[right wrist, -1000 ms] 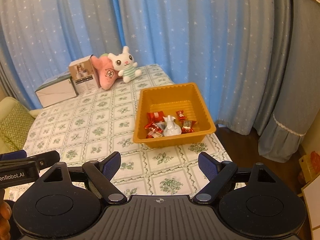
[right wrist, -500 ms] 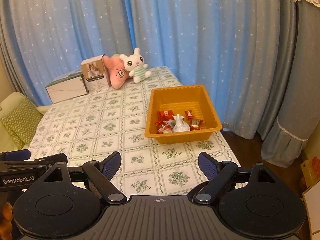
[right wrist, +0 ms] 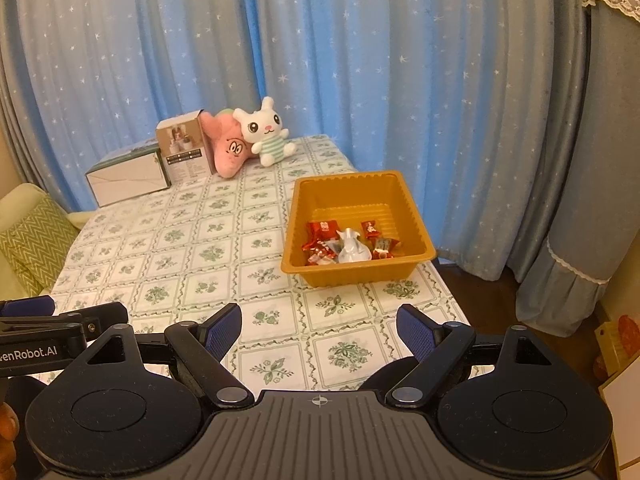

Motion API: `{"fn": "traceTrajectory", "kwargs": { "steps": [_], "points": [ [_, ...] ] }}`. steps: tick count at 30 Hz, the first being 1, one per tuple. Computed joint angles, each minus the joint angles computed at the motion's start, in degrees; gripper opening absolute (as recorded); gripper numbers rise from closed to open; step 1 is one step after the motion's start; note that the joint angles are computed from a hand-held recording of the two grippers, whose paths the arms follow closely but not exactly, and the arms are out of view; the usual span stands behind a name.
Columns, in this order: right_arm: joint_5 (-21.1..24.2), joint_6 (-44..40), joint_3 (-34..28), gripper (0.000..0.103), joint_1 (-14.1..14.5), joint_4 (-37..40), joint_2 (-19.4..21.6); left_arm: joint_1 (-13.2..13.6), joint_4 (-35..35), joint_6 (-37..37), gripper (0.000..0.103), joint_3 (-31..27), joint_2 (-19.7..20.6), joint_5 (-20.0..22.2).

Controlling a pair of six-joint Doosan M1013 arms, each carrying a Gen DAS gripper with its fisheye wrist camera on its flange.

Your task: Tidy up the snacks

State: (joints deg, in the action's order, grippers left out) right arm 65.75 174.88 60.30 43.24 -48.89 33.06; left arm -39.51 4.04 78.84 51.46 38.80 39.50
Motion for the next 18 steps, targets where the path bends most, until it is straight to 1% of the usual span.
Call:
{"fn": "traceTrajectory", "kwargs": {
  "steps": [18],
  "points": [
    [-0.23, -0.18, 0.2, 0.084, -0.07, 0.31, -0.01, 0.03, -0.18, 0.12, 0.103, 0.43, -0.06, -0.42]
  ]
}}
